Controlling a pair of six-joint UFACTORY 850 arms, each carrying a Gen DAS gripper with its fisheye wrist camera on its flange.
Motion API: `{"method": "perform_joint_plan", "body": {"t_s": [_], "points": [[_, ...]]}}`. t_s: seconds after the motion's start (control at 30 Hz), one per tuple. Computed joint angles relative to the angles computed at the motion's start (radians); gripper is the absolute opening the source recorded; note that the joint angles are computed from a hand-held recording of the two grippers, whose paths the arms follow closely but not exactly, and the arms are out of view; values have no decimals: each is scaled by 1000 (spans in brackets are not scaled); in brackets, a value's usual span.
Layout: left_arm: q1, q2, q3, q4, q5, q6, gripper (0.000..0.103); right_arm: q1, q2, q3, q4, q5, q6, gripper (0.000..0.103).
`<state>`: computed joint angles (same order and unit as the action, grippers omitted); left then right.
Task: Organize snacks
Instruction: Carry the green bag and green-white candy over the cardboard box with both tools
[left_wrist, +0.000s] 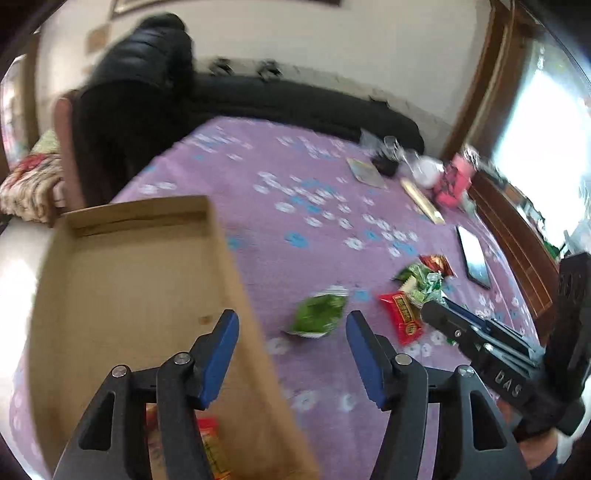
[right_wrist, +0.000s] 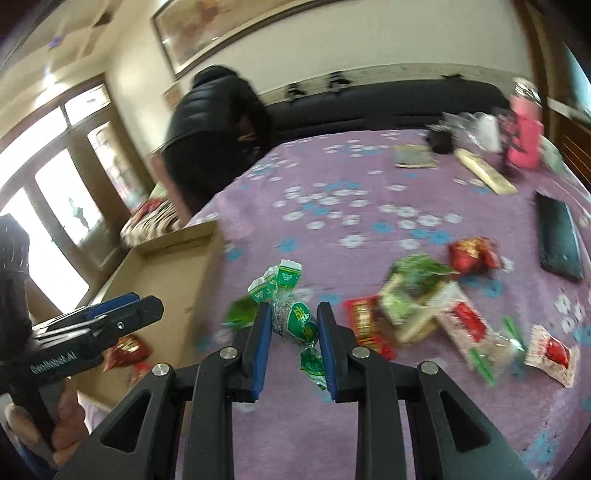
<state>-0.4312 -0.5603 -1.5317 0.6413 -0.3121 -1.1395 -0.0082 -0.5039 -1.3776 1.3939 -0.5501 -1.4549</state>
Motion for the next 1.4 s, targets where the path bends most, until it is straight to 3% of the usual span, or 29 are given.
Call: {"method": "perform_joint_plan", "body": {"t_s": [0.1,0.2,0.4,0.53,0.57,0.87,0.97,1.1,1.27,1.4], "points": [[4,-112,-157,-239,-95,243,64,-17,-18,-12,-7,-16,17,24],[7,-209,-295,-368,-201,370,64,-26,-16,-8,13,-30,-5,24],[-15,-347,-495,-343,-391,395,64,-37,-4,4,48,-53,-38,24],[-30,-391,-557,-323,-463,399,44,-38,-4,3,51,-54,-37,24],[-35,-394,-559,-306,-469,392,43,-38,-3,4,55,-53,-40,24],[-57,-219,-302,-186,-253,260,41,-37,-6,4,67,-47,-52,24],[-52,-105,-148,-103,-151,146,41,-34,-1,12,79,-57,-77,24],[-39,31,31,77,-80,-67,41,-26,3,21,65,-94,-105,24],[-28,170,221,381,-106,-421,41,-7,18,40,20,-138,-107,24],[-15,245,330,510,-143,-589,41,11,26,42,-47,-194,-61,24]]}}
